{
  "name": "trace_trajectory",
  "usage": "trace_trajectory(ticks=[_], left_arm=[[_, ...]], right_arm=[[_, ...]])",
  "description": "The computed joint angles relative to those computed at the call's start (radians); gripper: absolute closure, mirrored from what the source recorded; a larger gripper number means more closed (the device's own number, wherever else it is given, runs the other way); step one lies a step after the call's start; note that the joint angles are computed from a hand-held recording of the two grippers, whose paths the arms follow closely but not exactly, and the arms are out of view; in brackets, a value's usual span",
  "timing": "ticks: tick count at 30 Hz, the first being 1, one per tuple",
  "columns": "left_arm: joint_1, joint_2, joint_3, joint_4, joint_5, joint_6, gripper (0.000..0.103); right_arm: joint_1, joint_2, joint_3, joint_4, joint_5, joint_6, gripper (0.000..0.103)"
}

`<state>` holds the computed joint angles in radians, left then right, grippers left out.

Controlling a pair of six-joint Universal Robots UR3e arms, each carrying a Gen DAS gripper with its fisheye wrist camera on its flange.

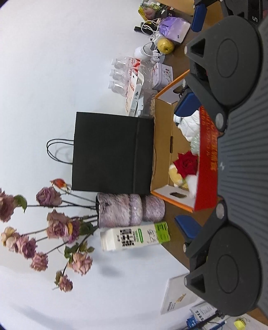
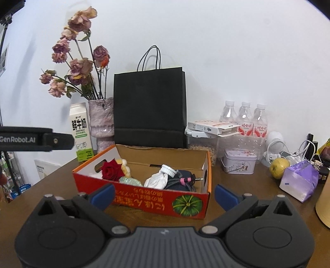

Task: Organize objects
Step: 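Withdraw both tools from the box toward the lavender hat and pouch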

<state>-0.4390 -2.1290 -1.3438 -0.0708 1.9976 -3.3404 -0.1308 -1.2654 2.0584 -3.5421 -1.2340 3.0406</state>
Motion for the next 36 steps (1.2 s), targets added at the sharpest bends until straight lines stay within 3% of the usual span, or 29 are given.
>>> trace_trajectory(ticks=[12, 21, 30, 36], left_arm=[[0.013, 0.258, -0.373, 0.051, 0.024, -0.038, 0.0], [0.051, 0.42, -0.616, 0.058, -0.015, -0.041, 0.0], [0.149, 0.55, -0.829, 0.099, -0.089, 0.003, 0.0], [0.281, 0.636, -0.963, 0.164, -0.213, 0.088, 0.0]], right_arm=[[-0.023, -0.193, 0.297, -0.055, 0.022, -0.056, 0.0], [-0.009, -0.266, 0.458, -0.096, 0.011, -0.085, 0.0], [0.108, -0.224, 0.449, -0.1, -0.074, -0.061, 0.0], [0.275, -0.127, 0.332, -0.076, -0.182, -0.013, 0.0]])
